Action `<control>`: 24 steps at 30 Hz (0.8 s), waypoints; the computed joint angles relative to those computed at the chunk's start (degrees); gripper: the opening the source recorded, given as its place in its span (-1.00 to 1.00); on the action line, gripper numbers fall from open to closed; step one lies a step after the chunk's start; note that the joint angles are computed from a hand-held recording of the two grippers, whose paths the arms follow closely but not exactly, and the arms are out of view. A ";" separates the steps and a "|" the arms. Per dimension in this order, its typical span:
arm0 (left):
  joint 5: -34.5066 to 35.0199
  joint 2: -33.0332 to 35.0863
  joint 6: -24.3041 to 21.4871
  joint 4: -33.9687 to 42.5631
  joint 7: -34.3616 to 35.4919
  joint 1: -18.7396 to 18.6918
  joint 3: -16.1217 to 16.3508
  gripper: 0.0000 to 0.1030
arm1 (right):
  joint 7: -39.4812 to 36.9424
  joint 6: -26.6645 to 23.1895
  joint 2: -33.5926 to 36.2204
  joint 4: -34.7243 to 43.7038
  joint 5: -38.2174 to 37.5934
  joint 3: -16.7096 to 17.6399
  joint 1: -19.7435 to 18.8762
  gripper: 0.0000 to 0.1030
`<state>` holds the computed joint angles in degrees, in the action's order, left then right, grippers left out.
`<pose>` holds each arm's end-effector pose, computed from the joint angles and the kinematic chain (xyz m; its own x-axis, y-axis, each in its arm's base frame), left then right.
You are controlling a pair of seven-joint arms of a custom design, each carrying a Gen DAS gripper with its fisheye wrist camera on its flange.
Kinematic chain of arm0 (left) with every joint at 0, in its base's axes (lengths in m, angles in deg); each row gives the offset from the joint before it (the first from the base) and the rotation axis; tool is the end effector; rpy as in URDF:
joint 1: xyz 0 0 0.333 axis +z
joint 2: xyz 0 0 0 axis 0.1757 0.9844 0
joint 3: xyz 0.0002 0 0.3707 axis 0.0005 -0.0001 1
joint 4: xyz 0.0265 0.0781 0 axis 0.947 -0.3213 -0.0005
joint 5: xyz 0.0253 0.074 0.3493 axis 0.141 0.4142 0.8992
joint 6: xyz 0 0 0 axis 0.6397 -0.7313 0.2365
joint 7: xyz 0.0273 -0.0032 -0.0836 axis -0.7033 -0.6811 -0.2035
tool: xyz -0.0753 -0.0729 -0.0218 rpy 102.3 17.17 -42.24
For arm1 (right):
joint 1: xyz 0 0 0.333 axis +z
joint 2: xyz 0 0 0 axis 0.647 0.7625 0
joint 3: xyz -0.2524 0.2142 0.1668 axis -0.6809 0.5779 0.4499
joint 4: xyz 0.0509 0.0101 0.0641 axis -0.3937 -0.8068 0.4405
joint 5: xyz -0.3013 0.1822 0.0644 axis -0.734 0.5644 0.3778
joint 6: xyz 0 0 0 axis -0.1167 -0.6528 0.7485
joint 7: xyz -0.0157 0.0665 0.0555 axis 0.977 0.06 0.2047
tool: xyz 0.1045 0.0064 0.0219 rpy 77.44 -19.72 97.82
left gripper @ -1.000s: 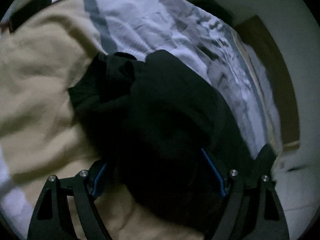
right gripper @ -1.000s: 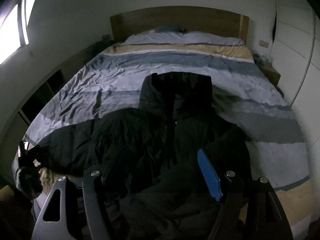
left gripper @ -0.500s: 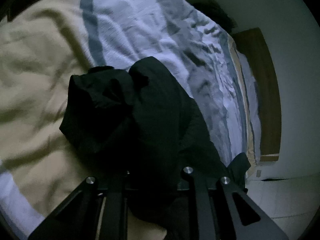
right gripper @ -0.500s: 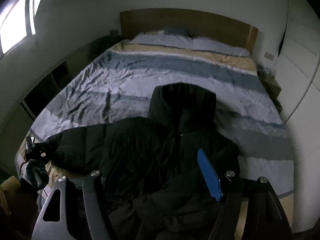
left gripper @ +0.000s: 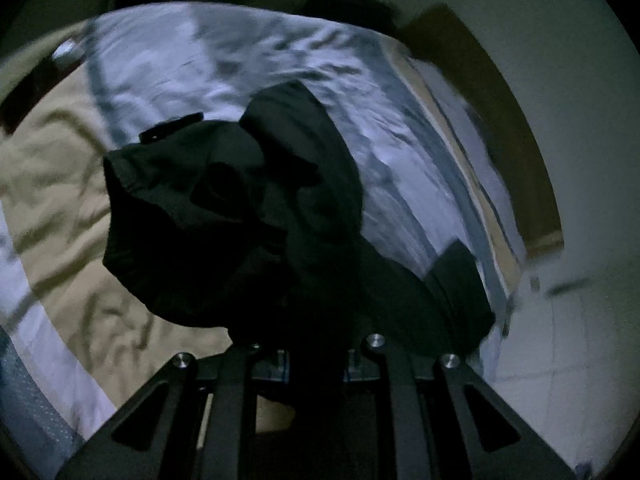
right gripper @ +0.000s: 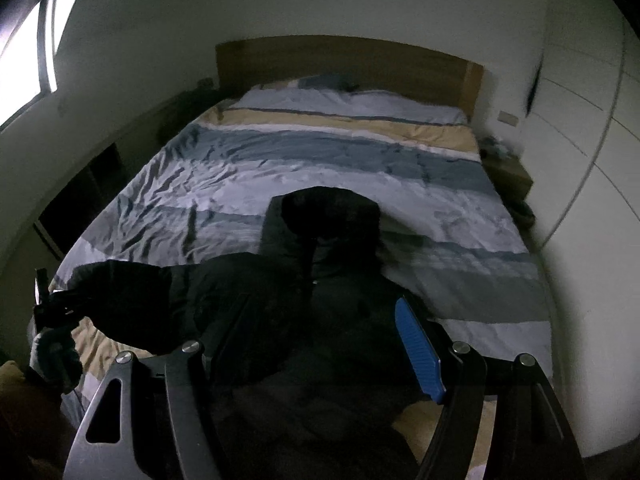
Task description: Fold large clothes
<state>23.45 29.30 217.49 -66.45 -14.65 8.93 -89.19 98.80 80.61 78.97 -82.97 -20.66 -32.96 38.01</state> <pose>0.7239 -0.0838 0.4791 0.5236 -0.6127 0.5920 -0.5745 -0.7670 -0.2857 0.6660 -0.0576 0.7032 0.0465 -0.9973 0.0565 -0.7646 -0.0719 -0.6405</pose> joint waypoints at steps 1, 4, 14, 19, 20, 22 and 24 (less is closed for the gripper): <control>1.74 -0.04 -1.79 1.80 0.63 -1.21 0.30 -0.71 | -0.07 0.38 -0.59 -0.74 0.41 -0.20 -0.48 0.39; 4.89 0.93 -6.07 7.17 2.94 -3.58 -0.09 -0.71 | 0.20 1.39 -1.53 -2.28 1.50 -0.63 -1.53 0.39; 9.77 9.64 -20.41 27.33 11.78 -11.83 -2.51 -0.71 | 0.64 4.94 -4.53 -8.59 3.15 -1.66 -3.52 0.39; 9.40 15.64 -27.70 37.62 16.09 -15.36 -3.56 -0.71 | 1.56 4.96 -5.83 -11.40 2.74 -2.46 -4.33 0.39; 9.37 16.99 -29.18 39.80 17.02 -16.06 -3.64 -0.71 | 1.95 4.90 -6.04 -11.81 2.46 -2.64 -4.45 0.39; 9.69 20.23 -33.07 45.45 18.42 -17.81 -3.40 -0.71 | 2.66 4.73 -6.33 -12.40 1.90 -3.01 -4.76 0.39; 9.83 23.38 -36.97 51.03 19.95 -19.30 -3.21 -0.71 | 3.24 4.72 -6.59 -12.97 1.25 -3.23 -4.94 0.39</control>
<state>33.29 52.69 180.52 -15.43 5.30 -10.37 -92.40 102.05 85.33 72.38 -95.94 -19.42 -36.18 33.07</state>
